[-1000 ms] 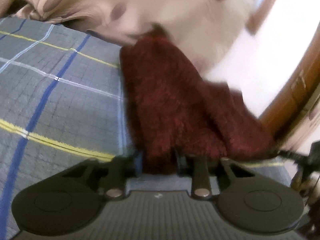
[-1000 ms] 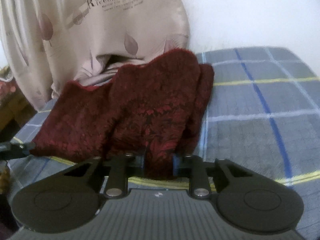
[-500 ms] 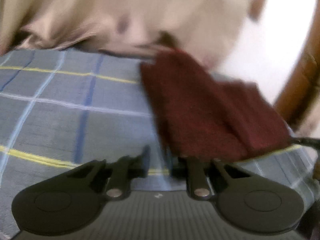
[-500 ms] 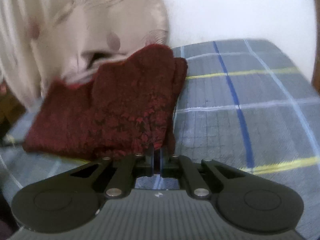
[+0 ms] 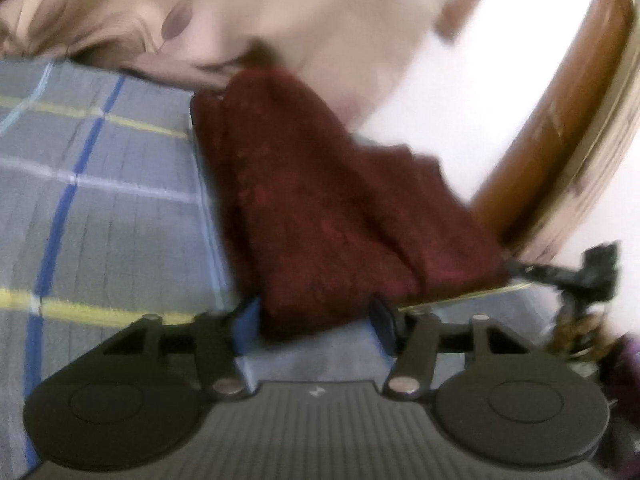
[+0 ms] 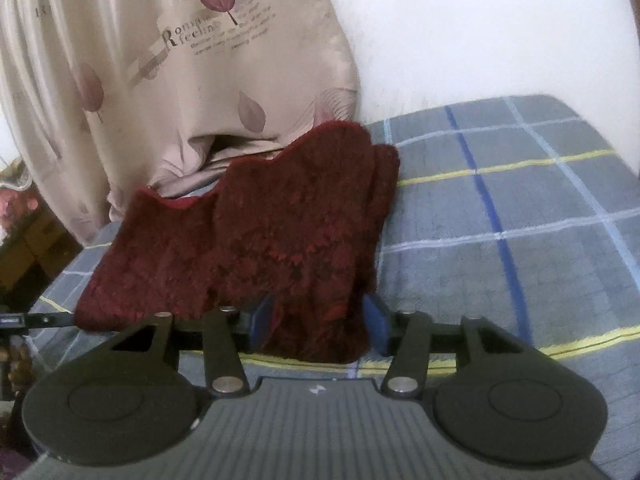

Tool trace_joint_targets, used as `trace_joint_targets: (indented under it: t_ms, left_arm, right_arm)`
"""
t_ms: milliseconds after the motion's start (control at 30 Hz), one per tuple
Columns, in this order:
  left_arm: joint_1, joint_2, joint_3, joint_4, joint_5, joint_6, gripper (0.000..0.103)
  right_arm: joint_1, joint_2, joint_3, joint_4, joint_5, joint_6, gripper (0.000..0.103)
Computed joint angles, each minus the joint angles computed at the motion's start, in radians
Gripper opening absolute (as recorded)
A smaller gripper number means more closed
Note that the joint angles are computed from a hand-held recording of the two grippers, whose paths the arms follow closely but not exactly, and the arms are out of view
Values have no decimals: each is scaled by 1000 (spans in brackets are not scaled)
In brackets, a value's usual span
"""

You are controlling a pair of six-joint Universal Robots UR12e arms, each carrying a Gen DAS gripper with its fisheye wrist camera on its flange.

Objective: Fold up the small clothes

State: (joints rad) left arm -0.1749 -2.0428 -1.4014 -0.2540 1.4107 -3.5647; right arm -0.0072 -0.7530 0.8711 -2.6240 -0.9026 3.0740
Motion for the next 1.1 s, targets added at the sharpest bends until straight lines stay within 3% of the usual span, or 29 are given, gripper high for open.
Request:
trace_joint_targets:
  t_ms: [33,100,200,300,400,467,500,533,600,633,700,800,900,967,1033,1100]
  left_arm:
    - [-3,-6,14,-23,19,13,19]
    - [-4,-7,28,-53,23,33,14]
    - [-11,7,48,-156,54,149,12]
    - [-7,30,58,-252,110,238,10]
    - [4,55,47,-285,148,266,0]
    - [9,67,32,-285,171,242,0]
    - [15,73,16,-260,143,228,0]
    - [23,82,-12,-194,96,204,0]
    - [21,84,-38,-91,93,128,1]
    - [27,81,-46,-55,58,81,3]
    - [28,63,-42,-13,15,25,11]
    - [22,32,-9,-22,24,52,29]
    - [45,-4,6,50,-67,-85,68]
    - [54,-32,22,120,-108,-156,68]
    - [62,-56,51,148,-130,-180,68]
    - [71,-83,95,132,-128,-178,68]
  right_arm:
    - [2,3,-1,-2,0,1,53]
    - [7,10,-7,-1,-6,0,53]
    - [21,20,-31,55,-65,-1,30]
    - [29,6,-24,56,-100,-31,13]
    - [22,-14,-16,72,-107,-50,9]
    - [17,-25,-16,101,-125,-75,8]
    - [15,-26,-19,115,-130,-82,8]
    - [15,-22,-25,131,-128,-86,8]
    - [20,-17,-32,158,-147,-88,8]
    - [17,-13,-35,172,-117,-78,9]
    - [12,-14,-9,113,-80,-30,9]
    - [0,-14,22,12,-65,98,35]
    - [-6,-19,54,-109,-51,187,39]
    - [-4,-26,82,-216,-35,203,41]
    - [3,-30,100,-312,-20,183,56]
    - [11,-27,99,-339,-12,170,70]
